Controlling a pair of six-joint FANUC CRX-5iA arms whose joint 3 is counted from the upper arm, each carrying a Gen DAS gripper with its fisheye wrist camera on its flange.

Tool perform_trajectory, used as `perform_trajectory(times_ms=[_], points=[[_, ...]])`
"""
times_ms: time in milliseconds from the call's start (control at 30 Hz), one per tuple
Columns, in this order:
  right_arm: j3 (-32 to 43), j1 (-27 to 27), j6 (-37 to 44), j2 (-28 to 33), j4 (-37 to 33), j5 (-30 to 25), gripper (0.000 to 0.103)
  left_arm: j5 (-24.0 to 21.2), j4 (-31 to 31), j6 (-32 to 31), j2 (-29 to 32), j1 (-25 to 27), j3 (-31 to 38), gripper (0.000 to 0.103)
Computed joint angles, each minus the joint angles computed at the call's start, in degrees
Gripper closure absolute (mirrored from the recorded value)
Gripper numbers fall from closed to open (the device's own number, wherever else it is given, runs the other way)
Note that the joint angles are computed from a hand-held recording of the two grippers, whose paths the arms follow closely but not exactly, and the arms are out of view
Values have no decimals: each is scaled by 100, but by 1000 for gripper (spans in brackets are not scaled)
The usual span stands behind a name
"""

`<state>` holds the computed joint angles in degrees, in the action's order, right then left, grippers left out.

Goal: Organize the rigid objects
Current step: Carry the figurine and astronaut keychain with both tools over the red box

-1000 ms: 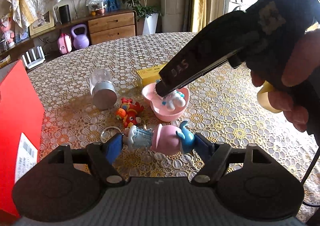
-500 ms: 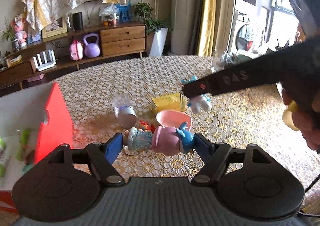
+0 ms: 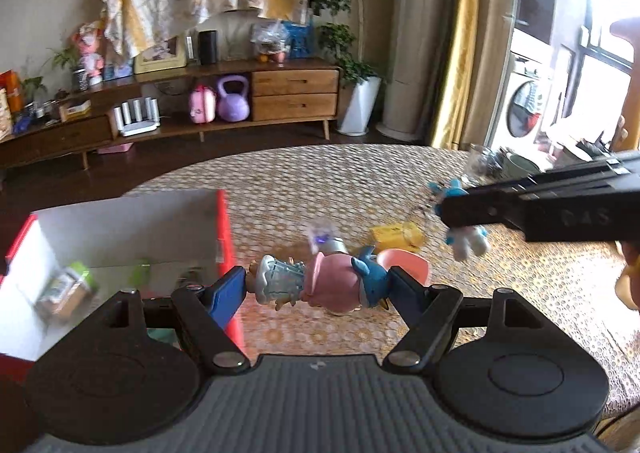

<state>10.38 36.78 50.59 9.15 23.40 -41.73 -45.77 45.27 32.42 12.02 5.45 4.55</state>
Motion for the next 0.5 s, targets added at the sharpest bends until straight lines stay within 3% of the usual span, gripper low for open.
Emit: perform_trajectory(times_ms=[500], points=[[956, 442, 479, 655, -113, -126, 80, -574, -398, 517, 335, 804, 930, 26]])
